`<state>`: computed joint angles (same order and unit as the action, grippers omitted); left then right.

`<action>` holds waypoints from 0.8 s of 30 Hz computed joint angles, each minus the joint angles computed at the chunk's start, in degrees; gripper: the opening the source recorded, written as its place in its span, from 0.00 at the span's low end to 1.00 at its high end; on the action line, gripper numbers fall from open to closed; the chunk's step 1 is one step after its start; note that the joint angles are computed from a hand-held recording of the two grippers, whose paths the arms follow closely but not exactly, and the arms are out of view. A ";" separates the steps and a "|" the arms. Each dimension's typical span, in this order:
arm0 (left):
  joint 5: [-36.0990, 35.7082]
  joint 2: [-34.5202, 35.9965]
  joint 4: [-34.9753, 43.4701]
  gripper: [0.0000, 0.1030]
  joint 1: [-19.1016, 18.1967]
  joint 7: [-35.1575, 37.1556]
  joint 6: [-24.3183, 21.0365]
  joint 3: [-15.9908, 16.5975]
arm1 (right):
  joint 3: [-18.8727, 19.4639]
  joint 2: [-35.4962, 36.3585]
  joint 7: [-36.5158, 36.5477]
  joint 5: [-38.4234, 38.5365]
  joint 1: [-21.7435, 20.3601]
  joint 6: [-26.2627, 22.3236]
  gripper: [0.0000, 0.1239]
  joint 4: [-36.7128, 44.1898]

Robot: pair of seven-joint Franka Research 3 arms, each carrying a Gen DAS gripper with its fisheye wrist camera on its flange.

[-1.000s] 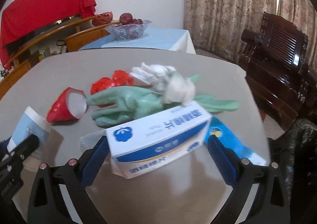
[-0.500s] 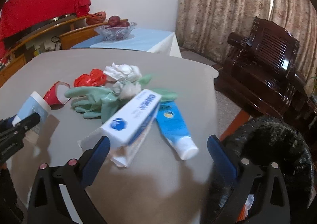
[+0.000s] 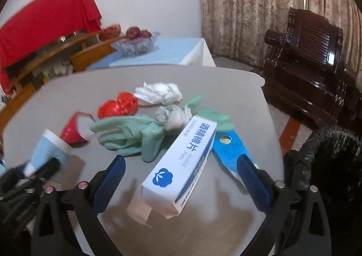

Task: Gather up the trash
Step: 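Grasp the white alcohol-pad box with the right tool while the left holds the cup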

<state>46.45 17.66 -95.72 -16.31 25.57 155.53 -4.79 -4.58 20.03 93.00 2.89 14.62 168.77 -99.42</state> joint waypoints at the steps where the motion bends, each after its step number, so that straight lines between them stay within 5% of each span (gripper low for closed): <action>1: -0.06 0.04 -0.01 0.53 0.02 0.04 0.10 -0.02 | -0.31 0.03 0.23 -0.29 0.19 -0.32 0.78 -0.07; 9: -1.62 0.79 0.50 0.53 -0.12 1.82 0.69 -0.47 | -3.50 -2.25 3.13 -5.32 0.64 -1.58 0.78 -2.93; 18: -2.34 2.02 2.41 0.53 -1.39 3.70 0.10 -0.43 | 2.10 -2.59 -2.75 2.21 -4.48 -1.25 0.76 -3.78; 24: -2.50 2.20 2.86 0.53 -1.78 4.01 -0.26 -0.22 | 4.40 -1.00 -7.37 6.92 -5.60 -3.57 0.55 -1.75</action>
